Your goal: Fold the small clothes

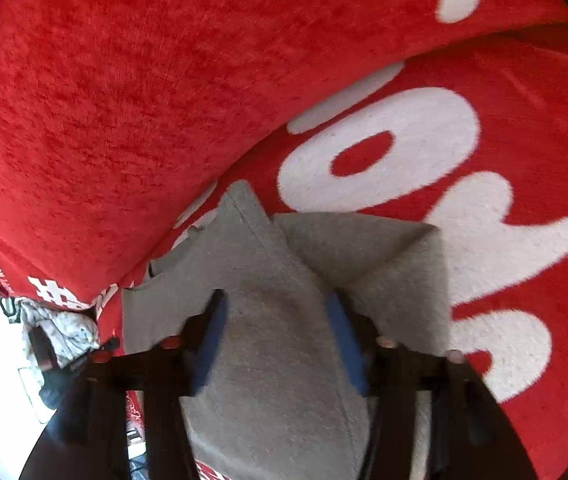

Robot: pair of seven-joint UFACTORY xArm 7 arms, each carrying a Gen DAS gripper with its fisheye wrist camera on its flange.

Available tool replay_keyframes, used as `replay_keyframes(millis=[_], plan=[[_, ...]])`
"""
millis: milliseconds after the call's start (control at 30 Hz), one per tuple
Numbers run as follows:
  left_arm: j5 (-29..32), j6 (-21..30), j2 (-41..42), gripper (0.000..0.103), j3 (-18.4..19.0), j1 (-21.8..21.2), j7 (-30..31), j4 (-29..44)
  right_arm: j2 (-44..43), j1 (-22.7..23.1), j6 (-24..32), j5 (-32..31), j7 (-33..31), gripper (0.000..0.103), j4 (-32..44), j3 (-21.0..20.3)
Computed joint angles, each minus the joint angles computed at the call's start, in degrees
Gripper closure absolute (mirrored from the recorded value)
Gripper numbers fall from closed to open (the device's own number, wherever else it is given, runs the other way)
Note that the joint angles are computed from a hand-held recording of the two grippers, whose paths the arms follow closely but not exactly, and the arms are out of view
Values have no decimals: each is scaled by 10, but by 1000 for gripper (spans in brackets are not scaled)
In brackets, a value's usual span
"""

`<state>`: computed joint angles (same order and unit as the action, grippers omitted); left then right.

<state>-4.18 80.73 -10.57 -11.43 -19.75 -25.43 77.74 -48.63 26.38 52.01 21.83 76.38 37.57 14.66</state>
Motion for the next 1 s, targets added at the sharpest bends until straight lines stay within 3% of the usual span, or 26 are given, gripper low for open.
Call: replay_keyframes(millis=[167,200,233,267,300,600,767,867,1000], plan=[[-40,19,-79,92,9,-2,18,-63,-40,5,7,11,56,37,7,29],[-46,26,-88,85,9,-3,24,-66,-41,6,3,12,66,36,10,36],[-51,32,-96,68,10,-4,33,-71,-45,7,-3,16,85,36,13,49],[-51,37,-113,21,7,-5,39,-83,-47,11,-11,20,103,34,16,62],[-46,34,-126,1,1,-6,40,-91,-45,14,-23,24,123,30,20,76],[-56,83,-171,1,12,-8,116,-104,12,40,-31,-1,309,25,103,186],[-96,107,-197,1,41,8,154,-138,-8,58,25,-10,457,25,121,231],[-115,106,-204,13,46,15,172,-161,-52,48,66,-22,557,25,110,255],[-142,99,-206,17,48,19,181,-184,-87,41,103,-38,615,25,90,256]])
